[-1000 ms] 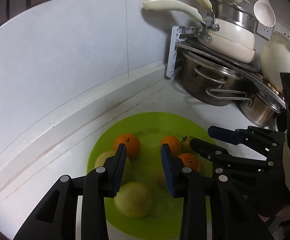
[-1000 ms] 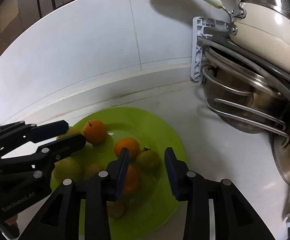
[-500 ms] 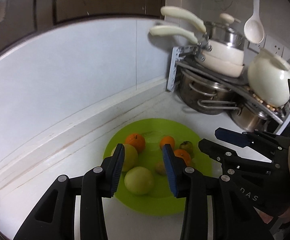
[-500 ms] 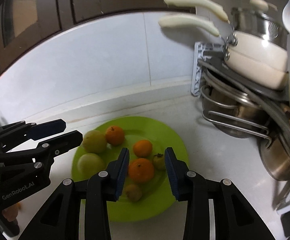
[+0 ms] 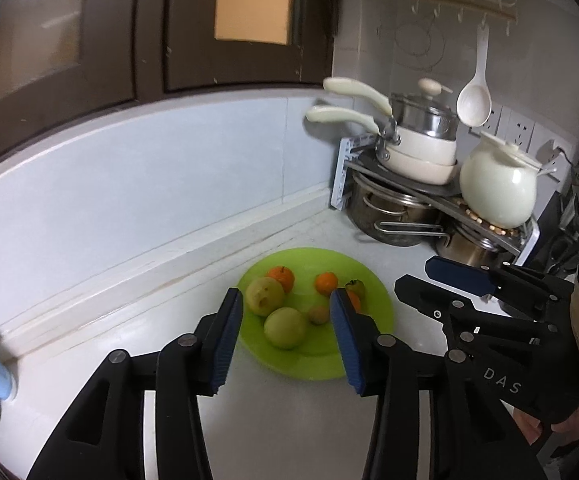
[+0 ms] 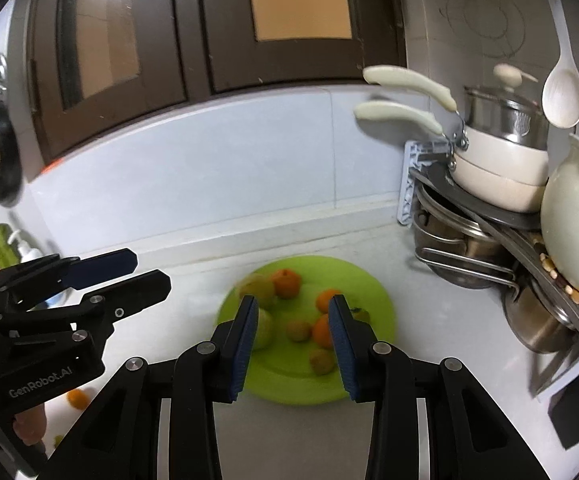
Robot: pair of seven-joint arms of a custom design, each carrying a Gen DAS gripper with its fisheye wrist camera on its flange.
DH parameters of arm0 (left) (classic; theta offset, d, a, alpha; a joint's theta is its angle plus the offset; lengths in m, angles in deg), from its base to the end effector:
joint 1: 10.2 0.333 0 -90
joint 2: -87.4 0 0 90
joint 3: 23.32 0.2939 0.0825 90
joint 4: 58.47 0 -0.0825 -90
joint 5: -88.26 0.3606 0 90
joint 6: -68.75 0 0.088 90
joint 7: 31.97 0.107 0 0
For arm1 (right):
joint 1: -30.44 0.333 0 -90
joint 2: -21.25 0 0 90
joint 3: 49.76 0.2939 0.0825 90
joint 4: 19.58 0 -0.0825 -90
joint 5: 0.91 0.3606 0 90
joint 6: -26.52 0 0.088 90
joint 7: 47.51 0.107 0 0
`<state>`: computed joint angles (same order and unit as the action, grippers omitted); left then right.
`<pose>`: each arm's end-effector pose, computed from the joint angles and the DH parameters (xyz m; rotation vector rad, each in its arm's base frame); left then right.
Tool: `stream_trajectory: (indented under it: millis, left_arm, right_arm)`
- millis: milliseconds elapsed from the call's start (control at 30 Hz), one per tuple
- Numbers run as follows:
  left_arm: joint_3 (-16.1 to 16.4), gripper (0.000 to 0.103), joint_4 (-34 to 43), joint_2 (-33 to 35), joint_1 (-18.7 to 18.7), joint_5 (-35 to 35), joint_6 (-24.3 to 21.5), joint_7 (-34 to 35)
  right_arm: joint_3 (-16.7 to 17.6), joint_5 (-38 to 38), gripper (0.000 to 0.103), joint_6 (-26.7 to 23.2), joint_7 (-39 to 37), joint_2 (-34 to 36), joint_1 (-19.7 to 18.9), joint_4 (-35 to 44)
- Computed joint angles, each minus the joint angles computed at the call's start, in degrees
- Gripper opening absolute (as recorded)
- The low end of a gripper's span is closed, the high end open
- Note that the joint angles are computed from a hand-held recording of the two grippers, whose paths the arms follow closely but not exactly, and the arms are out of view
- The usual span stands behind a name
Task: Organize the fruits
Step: 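Move both open grippers away from the plate toward the loose orange and green fruit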
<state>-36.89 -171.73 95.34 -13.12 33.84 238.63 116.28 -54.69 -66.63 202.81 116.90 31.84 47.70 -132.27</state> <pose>0.5894 -0.1110 0.4681 -1.3468 2.0662 -1.0967 0.5639 0.2014 0.4431 -1.6446 1.5776 -0.7446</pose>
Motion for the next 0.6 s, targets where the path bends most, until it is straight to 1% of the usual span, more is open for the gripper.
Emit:
stream_trajectory:
  millis: [100, 233, 367, 600]
  left_arm:
    - [0.0, 0.047, -3.0, -3.4, 0.7, -5.1, 0.4, 4.5]
    - [2.4, 0.049, -7.0, -8.0, -0.1, -12.0, -0.2, 10.7]
    - [5.3, 0.05, -11.2, -12.1, -1.4, -15.5, -0.4, 14.4]
    - [10.0, 0.053, -18.4, -19.4, -2.6, -18.7, -1.7, 18.6]
  right_arm:
    - [0.0, -4.4, 0.038, -0.1, 4.2, -1.8, 1.1, -1.1]
    - [1.9, -9.0, 0.038, -1.0, 8.6, -3.5, 1.3, -2.0]
    - [4.3, -12.2, 0.038, -2.3, 11.8, -5.2, 1.5, -3.1]
    - [8.4, -15.7, 0.04, -5.5, 16.9, -7.7, 2.8, -5.2]
